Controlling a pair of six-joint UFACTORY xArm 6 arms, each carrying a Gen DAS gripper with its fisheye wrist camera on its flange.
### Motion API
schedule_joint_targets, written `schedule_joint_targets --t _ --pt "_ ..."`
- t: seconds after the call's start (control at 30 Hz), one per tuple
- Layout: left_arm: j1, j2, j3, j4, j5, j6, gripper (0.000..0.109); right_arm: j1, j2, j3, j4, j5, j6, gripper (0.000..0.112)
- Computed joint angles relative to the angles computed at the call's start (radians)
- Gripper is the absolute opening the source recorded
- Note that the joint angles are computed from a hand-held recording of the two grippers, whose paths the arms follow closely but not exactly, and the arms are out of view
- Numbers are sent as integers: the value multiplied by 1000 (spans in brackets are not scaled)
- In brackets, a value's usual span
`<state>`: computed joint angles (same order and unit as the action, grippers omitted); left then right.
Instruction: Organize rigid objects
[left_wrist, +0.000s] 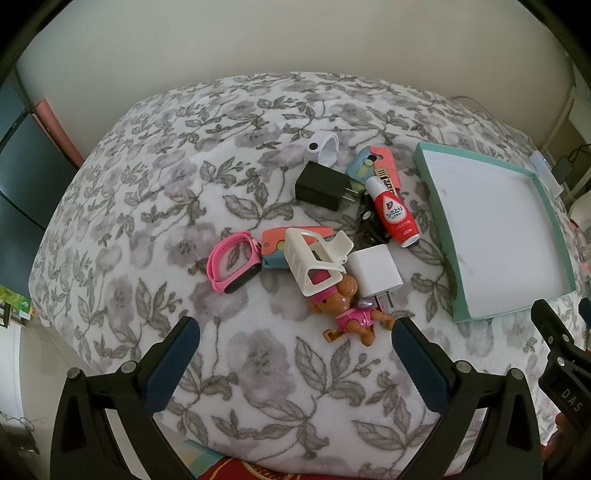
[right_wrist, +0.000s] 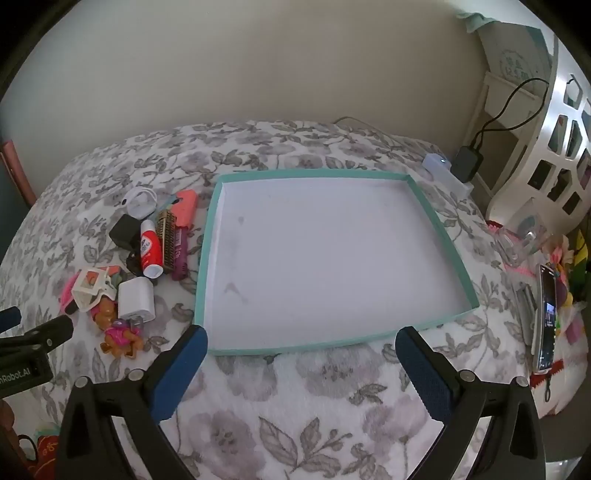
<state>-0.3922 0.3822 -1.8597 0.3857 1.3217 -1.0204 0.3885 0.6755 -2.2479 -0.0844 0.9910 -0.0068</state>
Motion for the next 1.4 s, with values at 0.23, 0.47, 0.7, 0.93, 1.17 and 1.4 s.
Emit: schedule_joint_targets --t 0.23,0.47,0.7,0.93,1.17,1.4 --pt "-1 8 -5 6 4 1 103 1 2 -3 -2 3 4 103" --pt "1 13 -8 8 7 7 103 1 4 -4 -1 0 1 103" --pt "2 16 -10 9 8 8 103 4 12 -14 -5 3 7 103" --pt "3 21 -13 10 9 11 103 9 27 -43 -11 14 13 103" --pt "3 24 -13 10 9 10 103 -6 -5 20 0 -20 -4 103" --pt "1 25 -11 16 11 8 103 4 14 15 -39 -51 21 103"
